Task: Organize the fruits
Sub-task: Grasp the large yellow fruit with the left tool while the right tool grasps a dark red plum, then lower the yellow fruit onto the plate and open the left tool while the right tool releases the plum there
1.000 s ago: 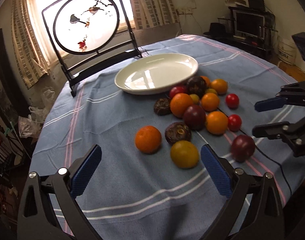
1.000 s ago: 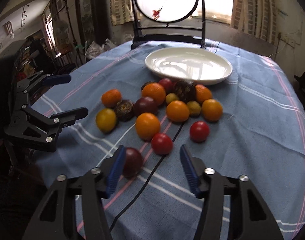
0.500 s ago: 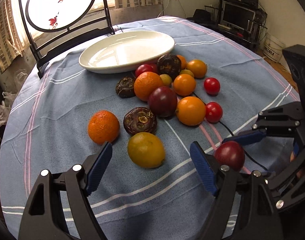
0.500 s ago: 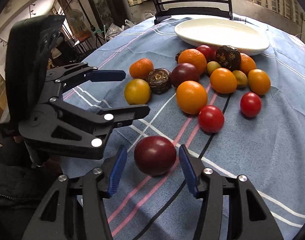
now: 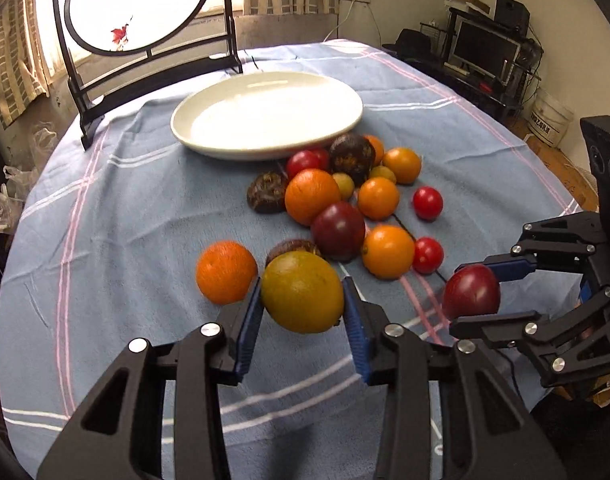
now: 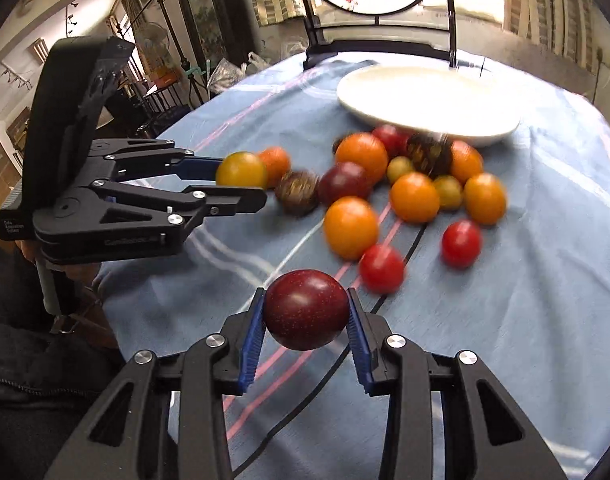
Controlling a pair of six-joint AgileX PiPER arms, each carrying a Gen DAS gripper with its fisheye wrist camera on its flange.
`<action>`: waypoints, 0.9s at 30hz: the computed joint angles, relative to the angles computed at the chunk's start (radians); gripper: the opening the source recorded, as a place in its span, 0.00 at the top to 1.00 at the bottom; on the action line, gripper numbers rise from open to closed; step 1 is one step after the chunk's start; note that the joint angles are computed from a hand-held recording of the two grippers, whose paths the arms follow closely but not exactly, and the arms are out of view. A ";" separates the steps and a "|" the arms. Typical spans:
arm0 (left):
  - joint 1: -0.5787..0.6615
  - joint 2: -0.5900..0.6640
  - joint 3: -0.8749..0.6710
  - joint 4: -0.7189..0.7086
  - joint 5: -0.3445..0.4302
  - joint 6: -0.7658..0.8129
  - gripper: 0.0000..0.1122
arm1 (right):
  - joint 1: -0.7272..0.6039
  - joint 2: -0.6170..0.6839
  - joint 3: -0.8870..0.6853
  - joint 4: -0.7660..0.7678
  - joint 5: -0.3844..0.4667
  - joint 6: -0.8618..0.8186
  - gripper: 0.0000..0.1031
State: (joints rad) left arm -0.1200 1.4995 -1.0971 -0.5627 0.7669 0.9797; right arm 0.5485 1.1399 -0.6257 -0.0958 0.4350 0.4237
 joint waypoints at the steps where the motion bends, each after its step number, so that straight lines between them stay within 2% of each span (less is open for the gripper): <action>1: -0.011 0.008 -0.037 0.010 -0.006 -0.026 0.66 | -0.016 -0.004 -0.031 -0.030 0.020 0.001 0.63; 3: -0.038 0.038 -0.126 0.042 -0.028 -0.102 0.66 | -0.053 -0.001 -0.103 -0.092 0.050 0.002 0.63; 5: -0.074 0.090 -0.241 0.110 -0.044 -0.224 0.66 | -0.125 0.019 -0.185 -0.072 0.059 -0.072 0.63; 9: -0.154 0.227 -0.471 0.311 -0.081 -0.482 0.66 | -0.290 0.142 -0.362 0.059 0.042 -0.272 0.62; 15: -0.230 0.528 -0.873 0.566 0.067 -0.730 0.66 | -0.461 0.430 -0.654 0.231 0.112 -0.452 0.62; 21: -0.256 0.724 -1.119 0.647 0.175 -0.755 0.66 | -0.508 0.674 -0.867 0.247 0.175 -0.441 0.62; 27: -0.256 0.797 -1.215 0.647 0.215 -0.732 0.66 | -0.508 0.760 -0.944 0.259 0.195 -0.451 0.62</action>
State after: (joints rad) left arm -0.3762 2.2969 -2.3119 0.0841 0.9818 0.2475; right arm 0.0406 1.8996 -1.5695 0.1632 0.6300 -0.0277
